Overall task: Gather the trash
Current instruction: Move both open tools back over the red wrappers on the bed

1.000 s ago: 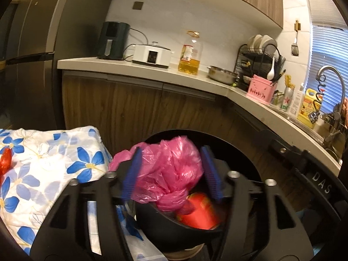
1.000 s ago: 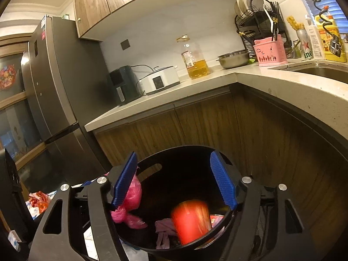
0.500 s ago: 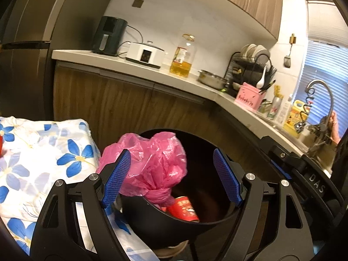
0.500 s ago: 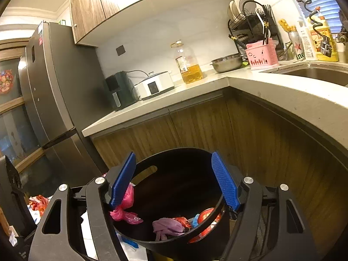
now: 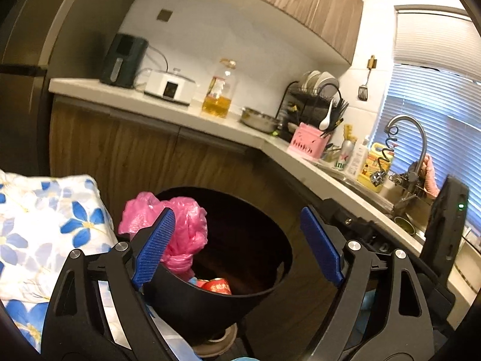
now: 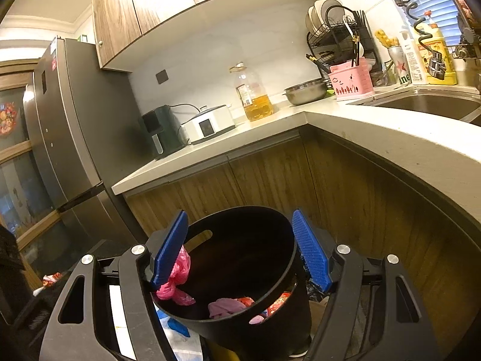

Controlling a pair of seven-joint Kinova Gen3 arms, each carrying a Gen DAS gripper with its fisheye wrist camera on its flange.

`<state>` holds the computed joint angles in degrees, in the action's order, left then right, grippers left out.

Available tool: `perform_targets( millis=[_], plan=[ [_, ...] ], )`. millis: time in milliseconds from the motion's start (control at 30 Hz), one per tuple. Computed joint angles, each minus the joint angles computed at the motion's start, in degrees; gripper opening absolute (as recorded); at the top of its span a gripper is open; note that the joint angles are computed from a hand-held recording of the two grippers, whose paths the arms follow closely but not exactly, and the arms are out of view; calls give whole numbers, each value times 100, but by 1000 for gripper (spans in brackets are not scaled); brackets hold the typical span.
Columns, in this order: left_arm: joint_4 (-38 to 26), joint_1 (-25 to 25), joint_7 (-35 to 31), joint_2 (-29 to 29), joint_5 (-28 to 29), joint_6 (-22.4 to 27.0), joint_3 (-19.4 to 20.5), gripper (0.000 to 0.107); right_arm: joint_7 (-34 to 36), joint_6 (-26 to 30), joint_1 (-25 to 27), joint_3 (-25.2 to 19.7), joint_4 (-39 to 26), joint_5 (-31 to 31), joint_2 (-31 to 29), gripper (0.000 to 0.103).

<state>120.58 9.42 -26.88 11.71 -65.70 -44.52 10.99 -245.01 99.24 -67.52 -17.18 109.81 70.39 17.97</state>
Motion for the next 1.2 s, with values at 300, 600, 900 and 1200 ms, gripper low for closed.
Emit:
perform_targets(
  millis=[300,600,900,1200],
  plan=[
    [320,-263,-40,-113,422,361,-126,90,-6,227,-236,-28,-151,-82,149,71],
    [-329,-236,496,533,-327,596,159,90,87,267,-309,36,-205,-184,222,71],
    [-513,-275,554,865,-897,-578,-56,90,74,67,-144,78,-133,-187,190,71],
    [363,165,-234,-64,727,300,-944,90,455,-96,-100,145,-372,126,301,71]
  ],
)
